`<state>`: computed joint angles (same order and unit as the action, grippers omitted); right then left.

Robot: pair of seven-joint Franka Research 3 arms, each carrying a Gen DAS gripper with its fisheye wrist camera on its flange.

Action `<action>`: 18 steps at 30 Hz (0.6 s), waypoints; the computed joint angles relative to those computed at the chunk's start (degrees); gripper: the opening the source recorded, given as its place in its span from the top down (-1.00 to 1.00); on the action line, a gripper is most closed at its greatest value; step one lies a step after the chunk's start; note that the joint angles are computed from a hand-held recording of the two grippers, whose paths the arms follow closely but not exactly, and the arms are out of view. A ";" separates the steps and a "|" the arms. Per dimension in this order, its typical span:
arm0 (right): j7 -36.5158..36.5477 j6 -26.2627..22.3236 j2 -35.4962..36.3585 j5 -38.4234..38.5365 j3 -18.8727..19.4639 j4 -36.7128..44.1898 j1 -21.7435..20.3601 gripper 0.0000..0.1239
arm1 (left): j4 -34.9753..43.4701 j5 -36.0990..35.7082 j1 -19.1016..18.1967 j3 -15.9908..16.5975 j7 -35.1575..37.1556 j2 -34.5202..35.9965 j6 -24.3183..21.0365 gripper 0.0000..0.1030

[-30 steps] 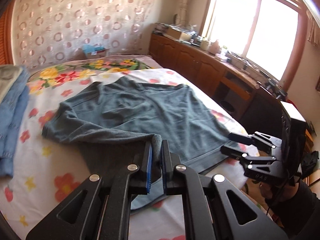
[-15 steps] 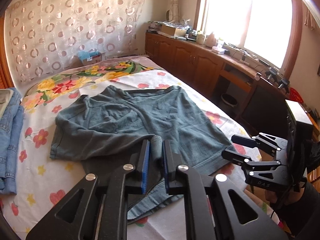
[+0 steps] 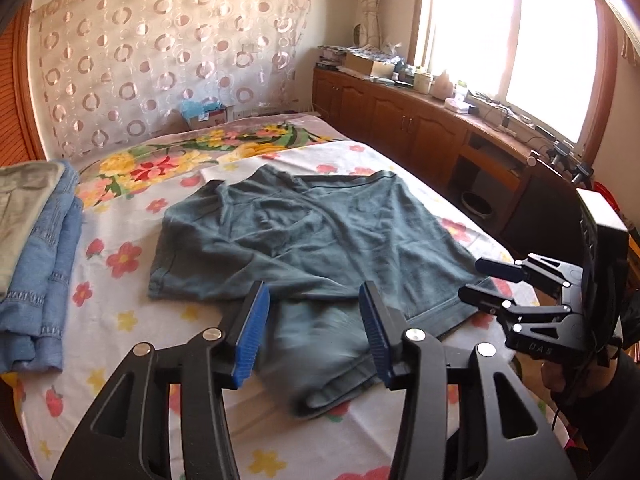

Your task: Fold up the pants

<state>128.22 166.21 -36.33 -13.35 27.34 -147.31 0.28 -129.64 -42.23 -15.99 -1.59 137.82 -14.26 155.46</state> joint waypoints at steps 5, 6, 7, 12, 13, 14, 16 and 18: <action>-0.16 1.08 2.30 -0.74 0.58 1.67 -0.53 0.20 | -2.32 0.77 0.92 0.69 -0.52 -0.79 1.61 0.07; -0.23 1.47 2.88 -0.89 0.65 1.98 -0.56 0.20 | -2.52 1.00 1.07 0.95 -0.74 -0.53 1.51 0.07; -0.41 1.91 3.54 -1.05 0.68 2.30 -0.53 0.20 | -2.69 0.95 1.22 1.28 -0.86 -0.19 1.19 0.07; -1.52 3.13 7.50 -2.00 1.18 4.60 0.27 0.20 | -3.98 0.58 1.98 1.26 -0.85 0.36 0.57 0.07; -2.01 3.29 8.50 -2.04 0.87 5.05 0.83 0.21 | -4.31 0.26 2.01 1.34 -0.59 0.31 0.42 0.07; -2.40 3.31 9.44 -2.06 0.53 5.51 1.34 0.23 | -4.41 0.10 2.09 1.33 -0.49 0.32 0.31 0.07; -3.30 3.25 11.48 -2.17 -0.31 6.55 2.43 0.31 | -4.89 -0.14 2.22 1.25 -0.31 0.21 0.30 0.07; -3.77 3.16 13.46 -2.82 -0.85 7.79 2.96 0.36 | -5.24 -0.45 2.26 1.29 0.04 0.06 0.24 0.07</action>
